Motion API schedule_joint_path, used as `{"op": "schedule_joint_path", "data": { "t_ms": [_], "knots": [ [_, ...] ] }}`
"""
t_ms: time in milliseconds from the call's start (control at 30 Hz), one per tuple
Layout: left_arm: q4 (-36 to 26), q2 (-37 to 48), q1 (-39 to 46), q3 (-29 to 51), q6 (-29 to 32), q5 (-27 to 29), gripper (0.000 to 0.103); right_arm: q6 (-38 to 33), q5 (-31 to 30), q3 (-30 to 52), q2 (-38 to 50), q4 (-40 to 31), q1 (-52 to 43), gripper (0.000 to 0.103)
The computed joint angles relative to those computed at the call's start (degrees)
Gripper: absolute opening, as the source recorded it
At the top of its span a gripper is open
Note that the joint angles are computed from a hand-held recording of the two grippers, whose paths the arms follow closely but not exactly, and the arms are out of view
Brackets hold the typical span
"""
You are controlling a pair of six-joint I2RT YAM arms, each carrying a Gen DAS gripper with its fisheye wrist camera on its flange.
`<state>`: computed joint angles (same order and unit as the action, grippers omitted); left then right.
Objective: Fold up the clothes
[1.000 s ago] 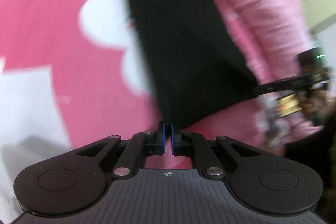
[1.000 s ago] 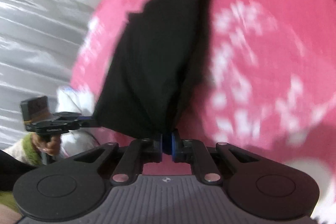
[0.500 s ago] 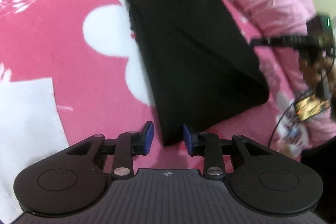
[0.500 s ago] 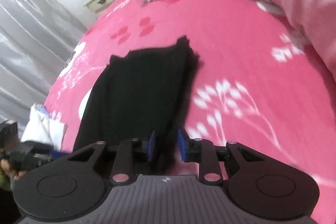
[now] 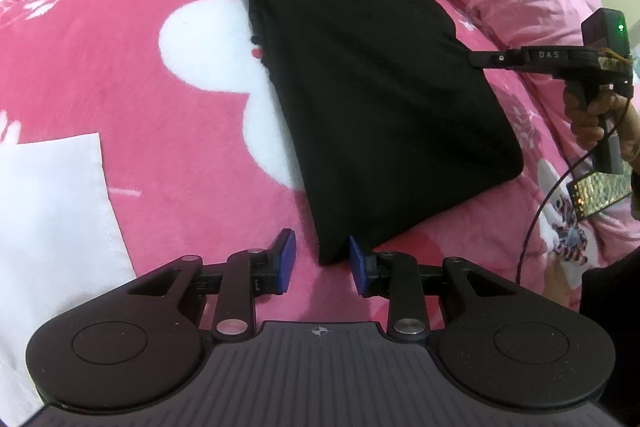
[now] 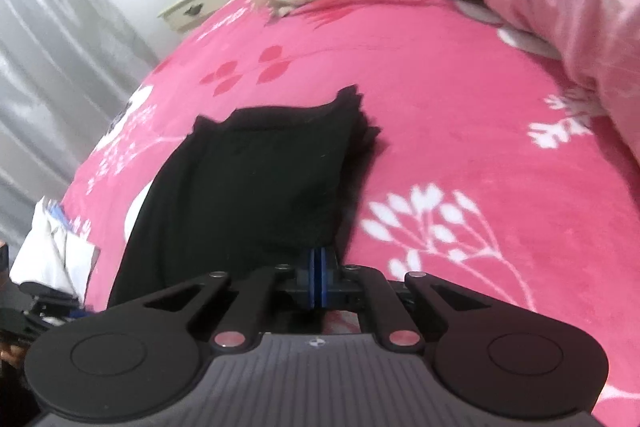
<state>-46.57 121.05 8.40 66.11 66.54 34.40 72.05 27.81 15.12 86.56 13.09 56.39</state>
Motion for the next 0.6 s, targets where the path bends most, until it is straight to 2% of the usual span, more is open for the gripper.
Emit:
{"op": "schedule_joint_path", "data": {
  "t_ms": [133,267,367,533,600],
  "knots": [
    [0.3,-0.4,0.3,-0.5,1.3,-0.1,0.030,-0.3,1.8,1.0,3.7,0.7,-0.1,0.002],
    [0.8,-1.0,0.4,-1.2,1.7,-0.2,0.030,-1.8,4.2,4.4,7.9,-2.4,0.4,0.002],
    [0.6,-1.6,0.4,-1.2,2.0,-0.5,0.030,-2.8,5.5,8.2,9.7,-8.9,1.5,0.003],
    [-4.4,-1.7,1.5,2.0,2.2,0.9,0.030,-2.2,7.5,8.9,1.7,-17.0,1.9,0.008],
    [-7.2,-1.4,2.1,4.0,2.2,2.6,0.030,-3.0,7.4,7.3,-2.4,-16.8,0.0,0.016]
  ]
}}
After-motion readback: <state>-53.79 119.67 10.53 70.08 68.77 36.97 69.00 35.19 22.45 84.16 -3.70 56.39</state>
